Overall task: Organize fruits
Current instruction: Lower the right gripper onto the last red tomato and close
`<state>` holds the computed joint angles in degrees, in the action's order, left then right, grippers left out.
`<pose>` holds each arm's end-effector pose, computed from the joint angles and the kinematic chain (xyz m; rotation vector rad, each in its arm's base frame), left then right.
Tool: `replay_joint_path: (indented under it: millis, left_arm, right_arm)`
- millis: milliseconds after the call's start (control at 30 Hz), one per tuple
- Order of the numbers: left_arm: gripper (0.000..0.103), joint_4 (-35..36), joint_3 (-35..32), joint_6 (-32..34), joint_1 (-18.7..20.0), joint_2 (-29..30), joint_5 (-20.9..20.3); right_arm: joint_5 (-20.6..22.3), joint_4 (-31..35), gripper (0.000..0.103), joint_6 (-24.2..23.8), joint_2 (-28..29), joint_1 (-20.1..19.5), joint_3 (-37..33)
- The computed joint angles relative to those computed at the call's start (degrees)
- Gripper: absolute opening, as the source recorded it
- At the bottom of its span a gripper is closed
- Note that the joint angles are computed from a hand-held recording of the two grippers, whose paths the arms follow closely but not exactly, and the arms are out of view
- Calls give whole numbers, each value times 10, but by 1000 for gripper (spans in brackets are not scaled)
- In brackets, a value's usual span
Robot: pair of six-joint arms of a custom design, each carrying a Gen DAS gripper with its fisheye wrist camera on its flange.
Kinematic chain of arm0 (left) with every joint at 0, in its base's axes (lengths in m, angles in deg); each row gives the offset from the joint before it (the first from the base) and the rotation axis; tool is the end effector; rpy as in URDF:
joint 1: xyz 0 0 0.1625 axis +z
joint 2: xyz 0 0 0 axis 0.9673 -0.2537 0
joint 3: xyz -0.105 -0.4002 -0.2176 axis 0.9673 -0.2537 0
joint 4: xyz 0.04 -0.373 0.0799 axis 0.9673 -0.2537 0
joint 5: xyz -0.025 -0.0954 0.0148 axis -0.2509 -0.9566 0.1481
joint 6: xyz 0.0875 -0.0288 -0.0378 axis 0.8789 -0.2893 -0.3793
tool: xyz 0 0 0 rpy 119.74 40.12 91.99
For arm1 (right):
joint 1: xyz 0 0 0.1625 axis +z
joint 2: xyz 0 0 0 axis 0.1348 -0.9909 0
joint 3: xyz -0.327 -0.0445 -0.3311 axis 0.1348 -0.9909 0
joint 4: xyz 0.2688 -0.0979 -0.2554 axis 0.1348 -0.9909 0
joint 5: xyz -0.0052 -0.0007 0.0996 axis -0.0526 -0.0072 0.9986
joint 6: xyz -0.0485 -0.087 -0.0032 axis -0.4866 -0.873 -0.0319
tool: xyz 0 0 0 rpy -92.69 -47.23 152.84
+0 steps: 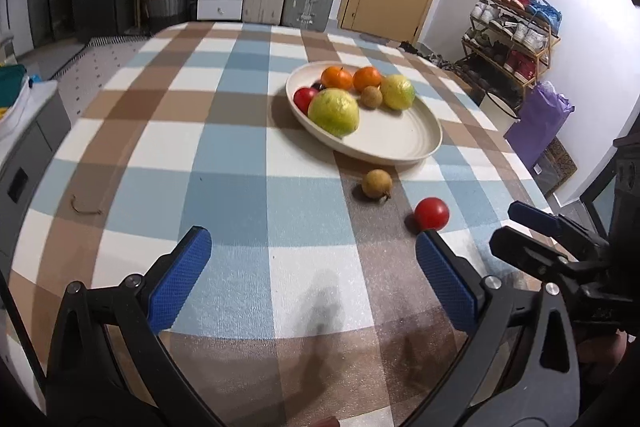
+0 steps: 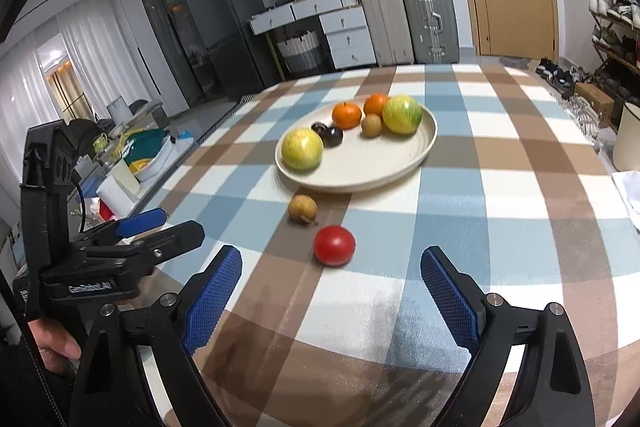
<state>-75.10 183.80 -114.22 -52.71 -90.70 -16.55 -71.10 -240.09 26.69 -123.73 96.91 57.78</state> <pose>-0.2527 -0.3332 0.1460 0.2716 2.4252 -0.9456 0.1895 -0.3199 0.2604 0.7488 -2.5871 0.7638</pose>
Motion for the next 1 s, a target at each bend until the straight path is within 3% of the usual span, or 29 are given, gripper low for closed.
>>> replay_joint_path:
  millis: [233,367,600,733,967,1000]
  left_arm:
    - [102,-36,0,24,25,14,-16]
    - [102,-46,-6,33,42,19,-28]
    - [102,-61,-13,52,61,26,-42]
    - [102,-66,-18,58,70,29,-45]
    - [102,-63,-28,64,86,31,-52]
    - [102,-60,-32,65,89,31,-53]
  right_arm:
    - [5,26,92,14,25,-16,-18]
    - [5,52,83,20,39,-20,-34]
    - [4,66,79,23,54,-17,-50]
    - [-4,84,69,23,65,-15,-60]
    - [-11,105,33,32,75,-18,-74]
    - [-12,102,33,30,76,-17,-74]
